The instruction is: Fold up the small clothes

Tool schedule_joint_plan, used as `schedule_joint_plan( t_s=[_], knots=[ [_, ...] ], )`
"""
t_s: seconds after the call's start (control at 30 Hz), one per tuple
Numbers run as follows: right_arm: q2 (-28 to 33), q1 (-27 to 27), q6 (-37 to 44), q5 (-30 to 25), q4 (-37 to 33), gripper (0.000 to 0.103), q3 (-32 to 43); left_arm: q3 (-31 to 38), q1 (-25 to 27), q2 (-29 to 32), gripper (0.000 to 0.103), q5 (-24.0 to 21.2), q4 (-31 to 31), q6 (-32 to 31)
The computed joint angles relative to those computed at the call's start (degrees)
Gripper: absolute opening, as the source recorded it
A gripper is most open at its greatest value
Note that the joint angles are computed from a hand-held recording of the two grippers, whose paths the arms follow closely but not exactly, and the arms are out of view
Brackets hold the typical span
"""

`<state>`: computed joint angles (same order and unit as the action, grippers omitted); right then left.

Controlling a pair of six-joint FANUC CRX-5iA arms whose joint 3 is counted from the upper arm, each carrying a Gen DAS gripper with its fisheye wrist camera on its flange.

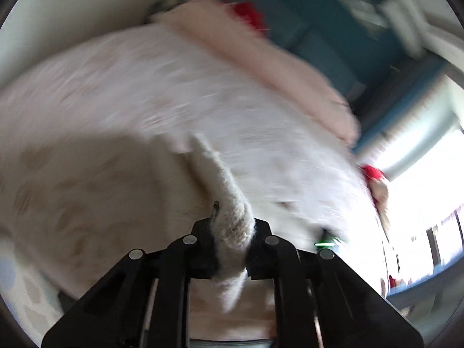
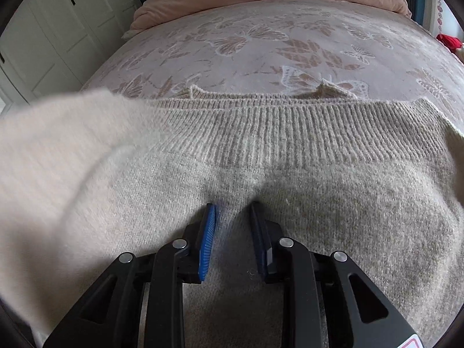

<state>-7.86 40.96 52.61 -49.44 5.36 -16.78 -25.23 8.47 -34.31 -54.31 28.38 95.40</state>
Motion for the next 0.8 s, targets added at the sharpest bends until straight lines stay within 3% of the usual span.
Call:
schedule_joint_plan(
  t_s=[0.07,0.17,0.3,0.4,0.43,0.53,0.67,0.73,0.8],
  knots=[
    [-0.81,-2.56,4.42,-0.33,-5.64,0.023,1.45,5.67,-8.93,3.99,0.012,2.83,-4.04,1.92],
    [-5.36,-11.9,12.13,-1.96,-20.36,0.026,3.56,13.95,-21.46,11.97,0.012,4.37,-10.92,4.96],
    [-12.61,-25.7,17.99,-7.07,-27.52,0.047,2.11,20.25,-32.41,21.11,0.019,3.19,-19.27,8.97],
    [-15.55,-34.2,20.83,-13.47,-27.35,0.048,1.56,21.15,-39.08,24.54,0.045,1.2,-25.54,13.83],
    [-16.83,-37.37,22.64,-15.52,-27.92,0.049,1.3,20.21,-40.23,24.0,0.06,0.96,-26.19,14.34],
    [-18.92,-41.23,25.46,-18.01,-29.76,0.06,1.1,17.21,-43.42,19.9,0.085,-1.46,-31.23,15.9],
    [-18.35,-41.41,29.67,-18.98,-37.68,0.077,3.02,14.07,-45.8,13.58,0.089,-7.59,-39.36,16.36],
    [-16.08,-38.88,30.62,-18.24,-40.81,0.08,4.55,12.96,-43.28,12.35,0.09,-9.83,-40.09,16.99],
    [-13.97,-34.84,28.27,-17.16,-39.36,0.081,5.55,12.04,-39.76,11.85,0.09,-12.34,-39.21,17.7]
  ],
)
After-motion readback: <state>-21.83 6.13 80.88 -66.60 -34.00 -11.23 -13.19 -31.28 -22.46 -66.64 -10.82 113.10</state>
